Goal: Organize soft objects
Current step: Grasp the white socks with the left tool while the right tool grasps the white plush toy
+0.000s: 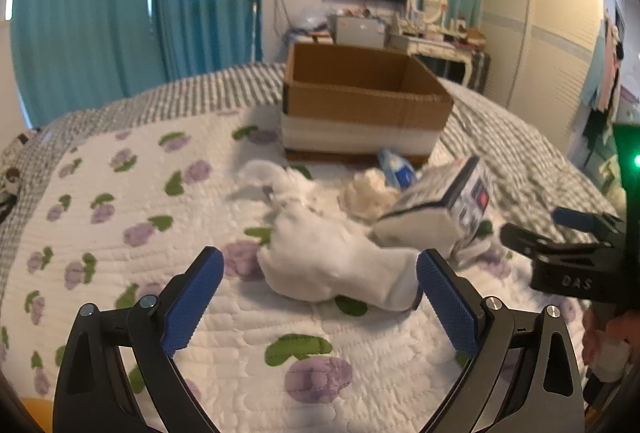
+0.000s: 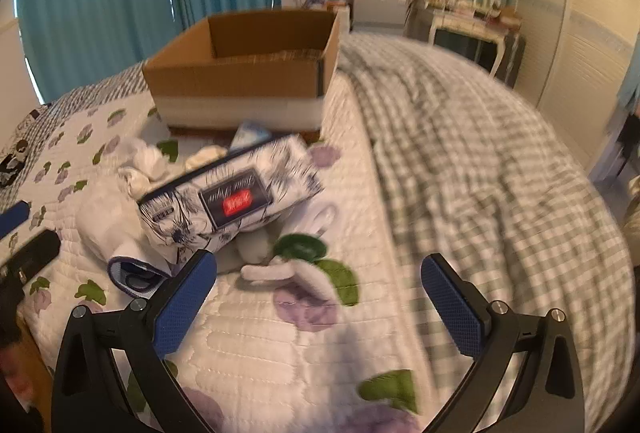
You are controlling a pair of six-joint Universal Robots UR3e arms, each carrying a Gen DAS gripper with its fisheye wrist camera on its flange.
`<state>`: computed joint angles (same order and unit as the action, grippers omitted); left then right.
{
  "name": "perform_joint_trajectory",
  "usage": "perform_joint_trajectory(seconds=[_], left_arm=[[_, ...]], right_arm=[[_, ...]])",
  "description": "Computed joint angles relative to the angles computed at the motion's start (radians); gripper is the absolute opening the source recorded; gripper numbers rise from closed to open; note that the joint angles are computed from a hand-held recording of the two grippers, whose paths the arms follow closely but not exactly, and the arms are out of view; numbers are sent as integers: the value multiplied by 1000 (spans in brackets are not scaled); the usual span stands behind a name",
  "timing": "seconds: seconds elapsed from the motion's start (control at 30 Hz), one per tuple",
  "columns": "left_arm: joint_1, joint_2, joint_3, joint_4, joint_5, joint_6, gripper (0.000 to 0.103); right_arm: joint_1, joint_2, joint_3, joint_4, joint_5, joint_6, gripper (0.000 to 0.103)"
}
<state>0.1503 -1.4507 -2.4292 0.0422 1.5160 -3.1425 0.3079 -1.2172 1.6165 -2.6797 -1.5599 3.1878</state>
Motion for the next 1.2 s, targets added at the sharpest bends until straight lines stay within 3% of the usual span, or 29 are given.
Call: perform_joint_trajectory(seconds=[0.23,0.43,0.5,0.6,0.77,0.93,1.03,1.17,1.2], left_arm=[[30,-135,12,61,-61,31,99],[48,-213,43,58,-87,27,99],[60,-216,48,45,-102,25,99],[68,-208,46,39,-111,24,99],[57,-218,66,51,-98,10,99],[47,-302,187,-70,-101,20,98],[60,-331,199,-69,-135,30,97],[97,-335,177,-50,-196,42,81],[97,-332,165,-30,-189,38,73]], right_arm=[[5,126,-113,70,21,20,97],[-28,164,-155,142,107,35,71],[-35,155,-149,152,144,25,56],[-27,143,-148,153,139,19,44],[-32,115,-112,140,150,17,39],[-39,92,-78,115,157,16,37],[-46,72,-48,106,167,7,35],[-50,48,-26,109,175,5,30],[-51,43,-20,106,175,4,28]])
